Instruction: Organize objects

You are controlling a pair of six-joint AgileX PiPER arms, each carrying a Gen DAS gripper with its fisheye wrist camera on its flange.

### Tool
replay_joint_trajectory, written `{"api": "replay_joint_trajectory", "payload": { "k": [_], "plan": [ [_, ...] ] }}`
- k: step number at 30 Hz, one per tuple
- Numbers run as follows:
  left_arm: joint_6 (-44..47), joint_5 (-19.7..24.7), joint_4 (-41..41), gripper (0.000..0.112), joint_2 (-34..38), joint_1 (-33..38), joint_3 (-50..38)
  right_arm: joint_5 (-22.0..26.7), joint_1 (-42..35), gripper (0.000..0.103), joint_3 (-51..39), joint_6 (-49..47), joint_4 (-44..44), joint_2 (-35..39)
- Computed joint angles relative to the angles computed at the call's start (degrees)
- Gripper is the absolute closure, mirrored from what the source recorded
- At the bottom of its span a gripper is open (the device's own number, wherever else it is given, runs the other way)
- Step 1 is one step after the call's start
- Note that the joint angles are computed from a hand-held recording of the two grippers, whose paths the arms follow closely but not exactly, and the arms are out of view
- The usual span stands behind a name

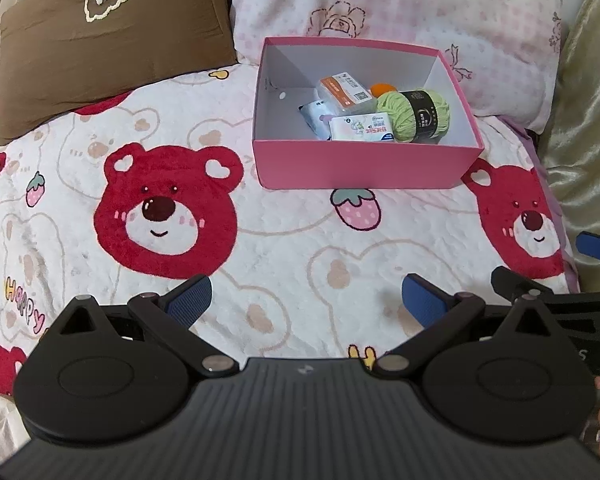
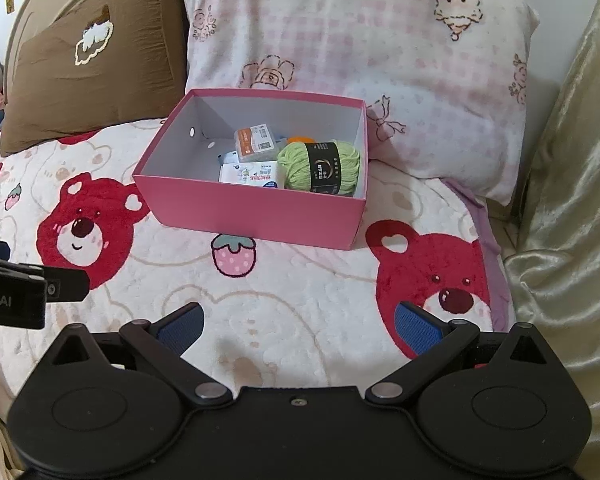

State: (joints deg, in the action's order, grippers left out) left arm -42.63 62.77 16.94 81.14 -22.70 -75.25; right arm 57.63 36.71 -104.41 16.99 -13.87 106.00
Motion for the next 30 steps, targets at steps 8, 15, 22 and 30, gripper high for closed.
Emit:
{"api": "replay_joint_trajectory", "payload": {
  "k": [8, 15, 22, 30],
  "plan": [
    [-0.37, -0.87, 1.04, 0.009, -0.89, 0.30, 0.97, 1.57, 0.45, 0.000, -2.38, 0.17, 0.18, 1.51],
    [0.02, -1.69, -0.65, 0.009, -1.00, 2.73, 1.65, 2.92, 0.47, 0.000, -4.42, 0.32, -0.26, 2.93],
    [1.00, -3.00, -0.94, 0.009, -0.97, 3.69, 2.42, 3.33, 0.00, 0.000, -5.20, -0.21, 0.27, 3.86],
    [2.20, -3.81, -2.12, 0.009, -0.83, 3.00, 2.52, 3.58, -0.83, 0.000, -5.39, 0.36, 2.28, 3.46]
  ]
}}
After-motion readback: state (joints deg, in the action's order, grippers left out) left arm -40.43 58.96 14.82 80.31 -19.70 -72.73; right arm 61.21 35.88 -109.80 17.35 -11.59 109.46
